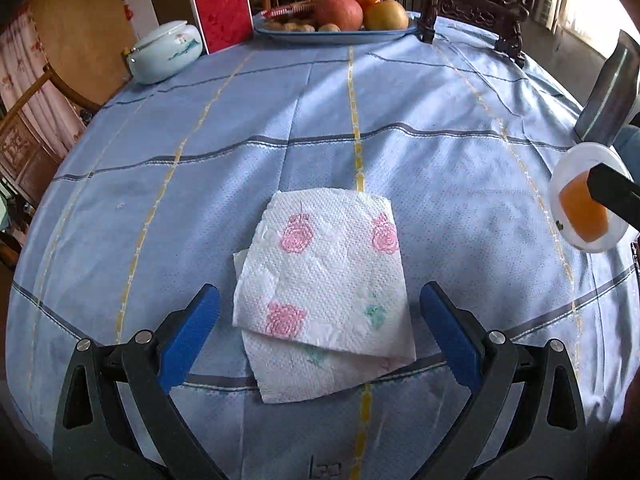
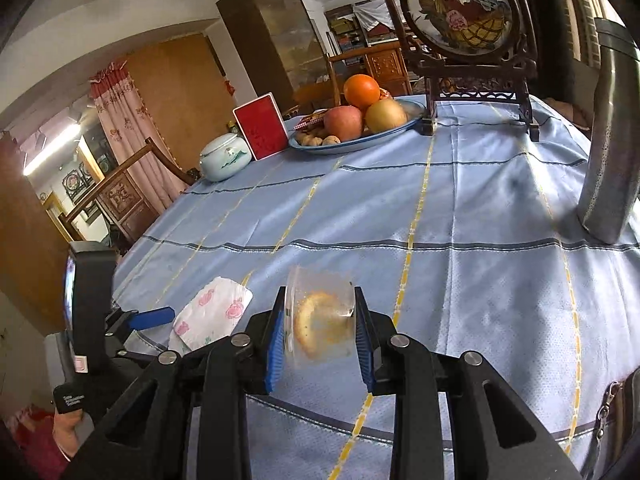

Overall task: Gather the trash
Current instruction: 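Grasp the clear cake cup with the right tool while the left tool grasps the white tissue, then lift the tissue with the left tool while the right tool holds the cake cup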

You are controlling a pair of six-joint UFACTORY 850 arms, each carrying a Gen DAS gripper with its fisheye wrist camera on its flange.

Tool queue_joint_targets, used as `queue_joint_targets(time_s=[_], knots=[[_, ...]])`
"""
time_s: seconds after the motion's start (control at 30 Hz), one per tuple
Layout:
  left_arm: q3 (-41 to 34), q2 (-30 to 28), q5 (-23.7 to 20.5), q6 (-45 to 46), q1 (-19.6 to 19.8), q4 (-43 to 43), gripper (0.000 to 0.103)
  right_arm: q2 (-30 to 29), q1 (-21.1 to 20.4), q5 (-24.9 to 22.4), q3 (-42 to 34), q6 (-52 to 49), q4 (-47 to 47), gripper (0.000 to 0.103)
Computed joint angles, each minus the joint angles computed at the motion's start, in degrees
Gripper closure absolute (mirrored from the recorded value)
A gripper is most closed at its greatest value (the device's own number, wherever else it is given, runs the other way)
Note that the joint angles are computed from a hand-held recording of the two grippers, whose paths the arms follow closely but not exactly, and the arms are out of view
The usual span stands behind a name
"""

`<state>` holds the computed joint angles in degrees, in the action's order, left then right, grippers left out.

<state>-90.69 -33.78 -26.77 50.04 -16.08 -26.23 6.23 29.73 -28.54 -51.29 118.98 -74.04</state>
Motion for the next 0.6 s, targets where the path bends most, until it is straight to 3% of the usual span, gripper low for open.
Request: queue_joint_targets(time_s=[0.03,0.07,0.1,0.17,0.2,0.27,0.43,0.6], knots=[[0.0,0.08,-0.04,1.5,0.15,-1.92,0.008,-0.03,0.07,0.06,-0.04,-0.2,0.15,0.072],[0.23,0.24,0.46,3.31,0.36,-3.66,0.018,-0.05,0.1,0.12,-0.06,-0.34,0.2,0.072],[0.25,0.18,0.49,4.49,0.48,-4.4,0.036,0.01,0.11,0.13,-0.04,-0.3,0.1,0.072],[-0.54,-0.37,-1.7,6.7,0.82,-7.0,0.051,0.16,0.26,-0.14,0.05,0.09,-0.25,0.072],[-0.17,-0.08,-1.93,9.16,1.21,-9.71,0.068,0.18,0.24,-0.24,0.06,0.19,-0.26,0.072],[-0.5,-0.03,-4.33,12.09,2.05,-13.25,0.08,0.27,0.09,-0.11,0.14,0.38,-0.16,0.072],[0.06,1.92,-7.06,17.21,4.32,-20.9,0.083,0.12,0.08,0.12,0.03,-0.26,0.38,0.072],[1.36,4.71,-5.87,21.13,6.5,-25.88,0.083,0.01,0.12,0.52,-0.06,-0.8,0.63,0.072]])
